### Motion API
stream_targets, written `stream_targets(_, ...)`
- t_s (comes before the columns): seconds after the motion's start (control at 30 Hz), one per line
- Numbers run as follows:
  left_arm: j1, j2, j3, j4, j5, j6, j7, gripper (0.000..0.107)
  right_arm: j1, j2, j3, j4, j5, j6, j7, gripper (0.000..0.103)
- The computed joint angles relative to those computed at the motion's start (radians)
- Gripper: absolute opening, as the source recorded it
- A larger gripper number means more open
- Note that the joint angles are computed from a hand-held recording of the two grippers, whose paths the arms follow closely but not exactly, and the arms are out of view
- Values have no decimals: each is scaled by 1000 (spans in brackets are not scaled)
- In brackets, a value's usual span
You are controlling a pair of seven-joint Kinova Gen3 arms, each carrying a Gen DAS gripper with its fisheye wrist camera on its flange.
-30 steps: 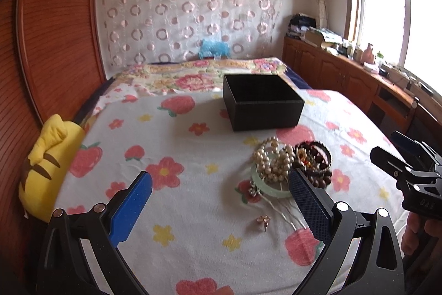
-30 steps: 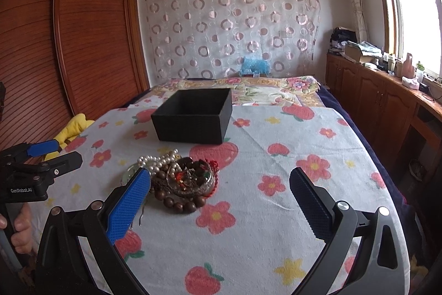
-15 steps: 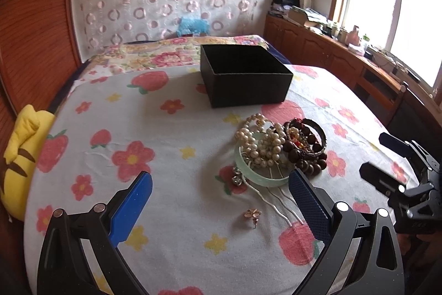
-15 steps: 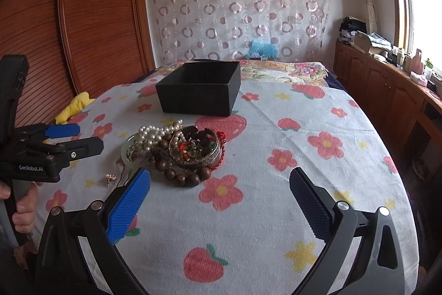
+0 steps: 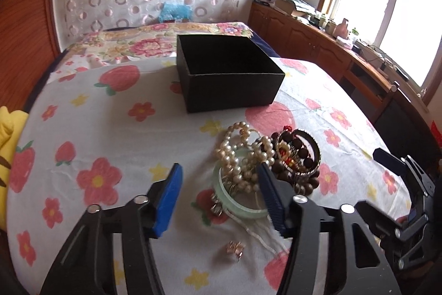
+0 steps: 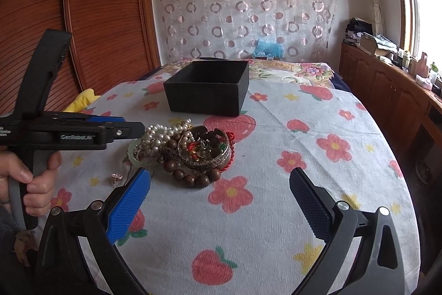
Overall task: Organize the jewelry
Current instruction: 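Reach the left tool to the pearl necklace and close on it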
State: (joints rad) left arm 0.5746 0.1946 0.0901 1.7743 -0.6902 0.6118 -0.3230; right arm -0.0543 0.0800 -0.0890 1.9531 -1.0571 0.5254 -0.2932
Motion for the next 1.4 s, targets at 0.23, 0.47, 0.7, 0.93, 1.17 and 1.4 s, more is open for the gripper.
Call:
stream_targets(0.23, -48, 38, -1, -44, 110, -27, -117, 40, -11, 8, -5, -24, 40, 8, -24, 101)
stream_targets(0.47, -70, 64, -14, -73, 225, -34, -230, 40, -12, 16, -16, -37, 65, 16, -34, 101)
stream_targets(0.7, -27, 51, -52, -62, 179, -47, -218, 13, -9, 20, -20, -46, 86, 22, -46, 101)
stream_targets(0.93, 52, 0, -54, -48, -25, 4, -49, 13, -11, 29, -21, -66, 122, 27, -62, 101)
stream_targets(1.17, 66, -63, 18, -36, -200, 86, 87, 13, -2, 90, -26, -166, 247, 130, -134, 90)
stream_targets(1.4, 49, -116, 98, -24, -315, 171, 184, 13, -4, 167, -45, -272, 368, 202, -236, 78)
